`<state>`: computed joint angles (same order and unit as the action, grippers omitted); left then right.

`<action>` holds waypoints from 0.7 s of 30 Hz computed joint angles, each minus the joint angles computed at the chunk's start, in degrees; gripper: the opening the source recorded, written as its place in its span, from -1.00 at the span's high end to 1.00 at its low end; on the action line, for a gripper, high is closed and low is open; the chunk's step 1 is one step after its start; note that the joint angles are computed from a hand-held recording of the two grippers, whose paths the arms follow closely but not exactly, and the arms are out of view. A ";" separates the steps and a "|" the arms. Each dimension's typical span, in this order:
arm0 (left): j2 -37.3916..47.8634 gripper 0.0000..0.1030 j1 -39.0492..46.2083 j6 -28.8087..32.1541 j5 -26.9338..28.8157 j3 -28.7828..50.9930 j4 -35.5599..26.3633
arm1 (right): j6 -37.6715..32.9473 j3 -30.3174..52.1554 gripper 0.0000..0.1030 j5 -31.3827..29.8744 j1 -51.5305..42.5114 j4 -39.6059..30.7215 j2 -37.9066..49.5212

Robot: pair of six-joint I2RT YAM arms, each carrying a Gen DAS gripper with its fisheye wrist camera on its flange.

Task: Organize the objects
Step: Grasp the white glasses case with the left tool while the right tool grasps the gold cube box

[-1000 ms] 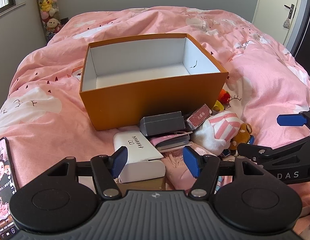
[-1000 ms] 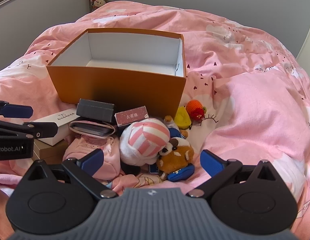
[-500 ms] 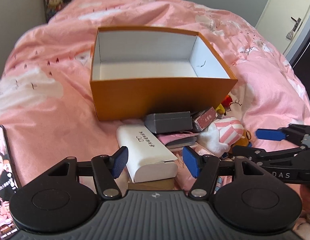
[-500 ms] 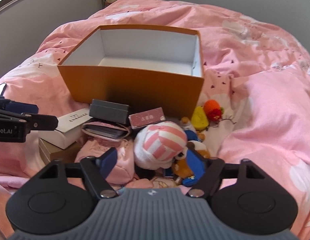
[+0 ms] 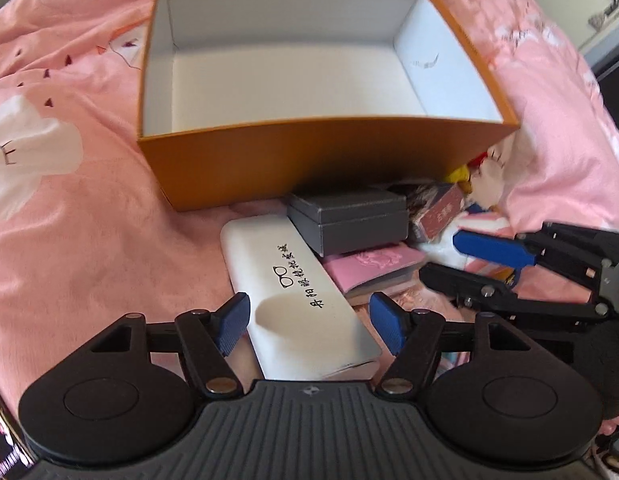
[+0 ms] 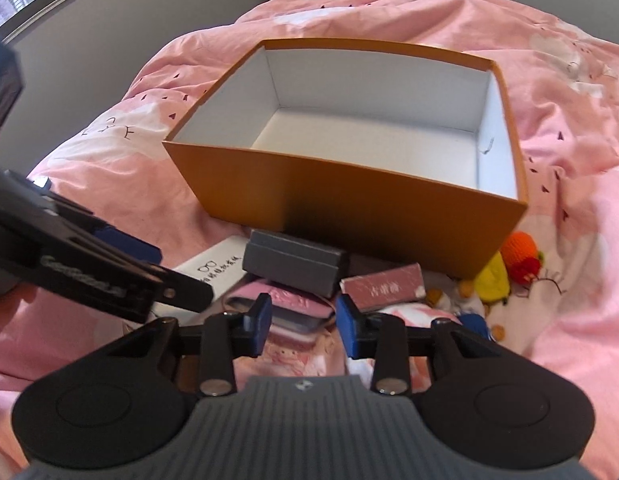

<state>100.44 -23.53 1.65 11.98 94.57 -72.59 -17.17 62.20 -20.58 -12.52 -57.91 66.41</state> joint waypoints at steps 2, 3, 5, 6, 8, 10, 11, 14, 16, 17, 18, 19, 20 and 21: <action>2.84 -0.56 0.00 1.09 0.05 2.60 -2.70 | 0.61 0.21 0.27 0.46 0.29 0.71 1.20; 4.07 -0.58 -0.05 1.37 -0.02 3.85 -3.84 | 0.84 0.30 0.29 0.56 0.23 0.99 1.82; 6.36 -0.60 -0.10 2.30 -0.12 6.48 -6.00 | 1.02 0.37 0.29 0.56 0.04 1.44 3.03; 7.47 -0.60 -0.18 2.54 -0.29 7.74 -6.94 | 1.05 0.21 0.29 0.44 -0.05 1.54 3.45; 10.08 -0.62 -0.35 2.88 -0.73 10.73 -9.21 | 1.35 0.04 0.29 0.42 0.13 1.88 4.51; 12.39 -0.63 -0.42 3.09 -0.96 13.21 -11.18 | 1.51 -0.34 0.29 0.84 0.26 2.35 5.13; 13.55 -0.63 -0.41 3.27 -1.10 14.64 -12.28 | 1.61 -0.41 0.29 0.95 0.27 2.49 5.39; 16.90 -0.69 -0.31 3.56 -1.24 17.58 -14.34 | 1.61 -0.78 0.29 0.57 -0.19 2.95 5.73; 19.10 -0.73 0.25 3.00 -0.60 19.02 -15.57 | 1.25 -0.64 0.29 -0.29 -0.57 2.67 5.97; 19.46 -0.72 0.43 2.60 -0.29 19.36 -15.76 | 1.06 -0.61 0.29 -0.43 -0.50 2.54 5.98; 19.32 -0.69 0.81 2.61 0.09 19.34 -15.66 | 0.86 -0.66 0.29 -0.49 -0.40 2.47 5.88; 18.87 -0.67 1.24 2.75 0.51 18.95 -15.41 | 0.57 -0.80 0.29 -0.57 -0.35 2.37 5.67; 18.14 -0.64 1.78 2.77 0.99 18.16 -14.89 | 0.13 -0.79 0.29 -0.86 -0.36 2.06 5.57; 17.33 -0.59 2.40 2.82 1.33 17.08 -14.18 | -0.54 -0.53 0.29 -1.53 -0.56 1.33 5.62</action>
<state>117.77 -21.13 4.47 13.31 111.66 -86.77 -17.71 61.67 -22.12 -13.09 -56.58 72.03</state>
